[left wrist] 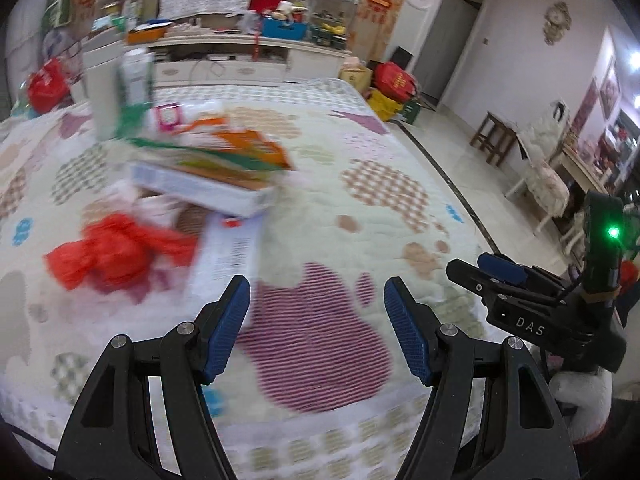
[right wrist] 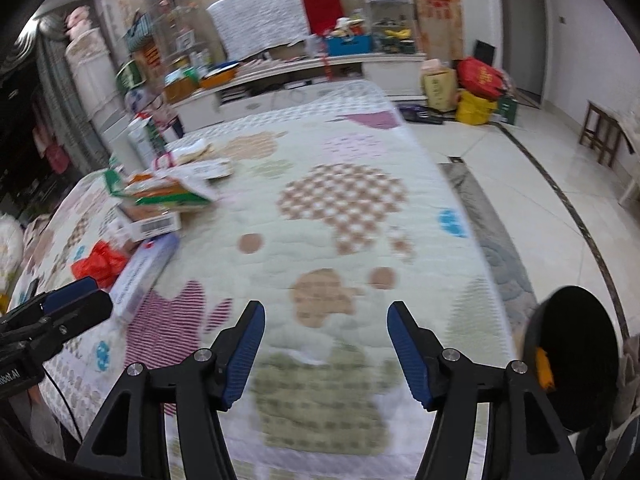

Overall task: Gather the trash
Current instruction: 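Move both open tools back over the trash on the bed, then grasp the red plastic bag with the left tool while the right tool grasps the white medicine box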

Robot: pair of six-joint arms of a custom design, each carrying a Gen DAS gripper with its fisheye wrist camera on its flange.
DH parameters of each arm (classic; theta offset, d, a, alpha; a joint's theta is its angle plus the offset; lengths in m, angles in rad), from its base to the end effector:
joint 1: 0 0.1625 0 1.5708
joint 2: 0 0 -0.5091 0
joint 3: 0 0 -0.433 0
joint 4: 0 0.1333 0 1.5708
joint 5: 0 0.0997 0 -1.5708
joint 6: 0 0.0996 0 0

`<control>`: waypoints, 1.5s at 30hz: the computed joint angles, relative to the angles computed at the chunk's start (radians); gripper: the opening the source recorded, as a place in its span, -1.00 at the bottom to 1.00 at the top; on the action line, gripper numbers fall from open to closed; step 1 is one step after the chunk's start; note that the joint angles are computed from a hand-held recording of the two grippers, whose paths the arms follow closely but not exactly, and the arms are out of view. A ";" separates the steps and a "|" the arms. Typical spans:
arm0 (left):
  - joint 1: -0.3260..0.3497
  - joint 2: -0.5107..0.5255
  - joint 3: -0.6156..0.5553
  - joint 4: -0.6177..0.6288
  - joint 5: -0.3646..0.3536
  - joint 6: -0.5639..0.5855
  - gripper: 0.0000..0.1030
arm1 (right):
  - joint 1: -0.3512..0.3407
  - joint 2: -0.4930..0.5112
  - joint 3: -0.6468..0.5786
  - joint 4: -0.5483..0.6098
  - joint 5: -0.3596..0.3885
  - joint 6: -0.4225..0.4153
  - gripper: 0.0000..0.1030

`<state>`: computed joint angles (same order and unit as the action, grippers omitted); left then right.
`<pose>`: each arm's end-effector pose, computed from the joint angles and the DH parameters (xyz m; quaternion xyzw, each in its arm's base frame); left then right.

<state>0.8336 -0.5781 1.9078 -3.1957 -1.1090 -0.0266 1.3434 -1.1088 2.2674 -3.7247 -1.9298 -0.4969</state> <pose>-0.3061 -0.6015 -0.0361 0.3034 0.9144 -0.2172 0.1567 -0.0244 -0.5413 0.2544 0.0317 -0.8682 0.3836 0.3131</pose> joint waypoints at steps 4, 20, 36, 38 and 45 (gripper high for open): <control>0.042 -0.050 0.024 -0.008 0.016 -0.006 0.34 | 0.035 0.040 -0.035 0.039 -0.001 -0.008 0.25; 0.173 -0.032 -0.103 0.035 0.075 0.003 0.36 | 0.105 0.114 -0.158 0.243 0.095 0.006 0.26; 0.201 -0.073 -0.086 0.029 0.082 0.003 0.36 | 0.149 0.264 -0.312 0.369 0.083 0.183 0.27; 0.203 -0.075 -0.084 0.034 0.071 0.002 0.36 | 0.162 0.283 -0.321 0.348 0.045 0.153 0.27; 0.207 -0.057 -0.104 0.055 0.049 -0.001 0.36 | 0.150 0.229 -0.260 0.309 -0.041 0.050 0.02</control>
